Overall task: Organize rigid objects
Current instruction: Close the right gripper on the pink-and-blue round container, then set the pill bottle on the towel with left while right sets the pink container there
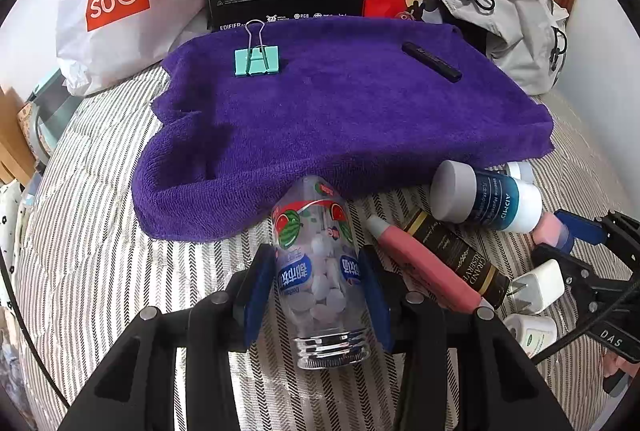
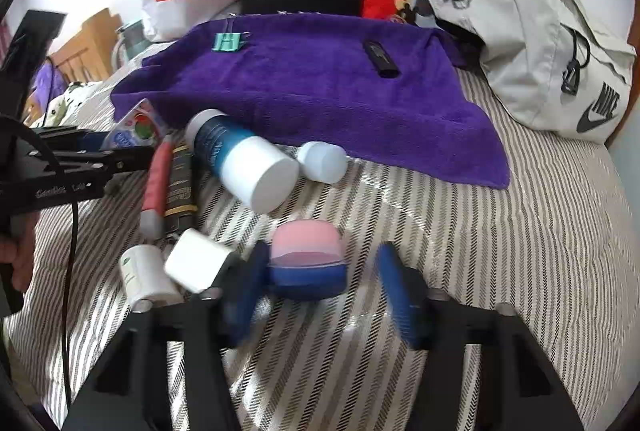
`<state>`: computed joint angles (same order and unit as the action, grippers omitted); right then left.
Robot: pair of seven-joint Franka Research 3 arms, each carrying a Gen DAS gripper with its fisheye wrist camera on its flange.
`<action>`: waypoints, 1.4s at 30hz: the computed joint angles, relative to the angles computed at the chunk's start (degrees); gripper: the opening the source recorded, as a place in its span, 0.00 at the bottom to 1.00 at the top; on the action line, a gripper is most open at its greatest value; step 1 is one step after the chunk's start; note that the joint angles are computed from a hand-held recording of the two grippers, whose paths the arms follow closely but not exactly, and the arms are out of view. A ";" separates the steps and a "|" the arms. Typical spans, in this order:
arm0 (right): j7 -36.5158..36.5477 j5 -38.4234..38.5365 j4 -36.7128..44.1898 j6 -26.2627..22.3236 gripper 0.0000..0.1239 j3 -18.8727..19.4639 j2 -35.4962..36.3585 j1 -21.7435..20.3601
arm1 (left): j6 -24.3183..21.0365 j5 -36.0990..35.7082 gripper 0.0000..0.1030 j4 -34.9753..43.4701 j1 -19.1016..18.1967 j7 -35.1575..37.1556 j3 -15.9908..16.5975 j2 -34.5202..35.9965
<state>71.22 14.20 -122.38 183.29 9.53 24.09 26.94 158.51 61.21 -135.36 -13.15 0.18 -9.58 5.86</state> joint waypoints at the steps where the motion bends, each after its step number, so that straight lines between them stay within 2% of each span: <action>1: -0.24 0.11 -0.06 0.01 0.38 0.68 -0.05 -0.66 | 0.03 0.22 0.40 -0.05 0.00 -0.15 0.05 -0.05; 2: -0.66 0.51 -0.06 -0.11 0.36 2.39 0.00 -2.36 | 0.33 0.41 0.40 -0.12 0.05 -0.05 0.08 -0.05; 4: -0.84 0.99 0.03 -0.31 0.30 3.04 -0.04 -3.28 | 0.55 0.84 0.40 -0.08 0.07 -0.29 0.14 -0.03; 6: -2.24 1.73 0.45 -1.26 0.30 6.23 0.17 -6.56 | 1.02 1.30 0.40 -0.26 0.17 -0.73 0.24 -0.16; 10: -5.76 3.38 2.06 -4.71 0.30 9.67 0.50 -9.86 | 2.94 1.89 0.39 -1.45 0.74 -2.07 0.47 -1.03; 12: -6.69 4.50 2.26 -5.70 0.30 9.27 0.15 -9.54 | 4.46 2.25 0.39 -2.52 1.23 -3.15 0.60 -1.79; 15: -8.88 7.13 1.67 -5.42 0.30 10.68 -0.40 -10.79 | 5.59 2.88 0.39 -3.84 1.95 -4.46 0.57 -2.88; 20: -13.20 11.42 0.13 -5.20 0.30 13.19 -2.09 -12.93 | 4.94 2.88 0.39 -5.14 2.71 -4.60 -0.19 -5.01; 24: -18.29 17.00 -0.61 -4.92 0.30 18.52 -2.85 -17.78 | 5.64 4.11 0.39 -6.23 3.67 -5.93 -0.76 -7.34; 34: -27.43 26.97 1.86 -7.39 0.30 19.28 -3.78 -18.08 | 4.35 0.21 0.39 -5.86 5.62 -0.64 -2.07 -10.17; 42: -29.31 29.87 7.32 -11.66 0.30 13.17 -2.40 -12.42 | 4.69 -1.80 0.39 -3.87 6.98 2.54 -1.48 -9.30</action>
<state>41.92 44.07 -115.05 171.63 22.70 21.69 14.52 163.20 59.41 -139.23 -6.16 2.72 -11.06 -3.44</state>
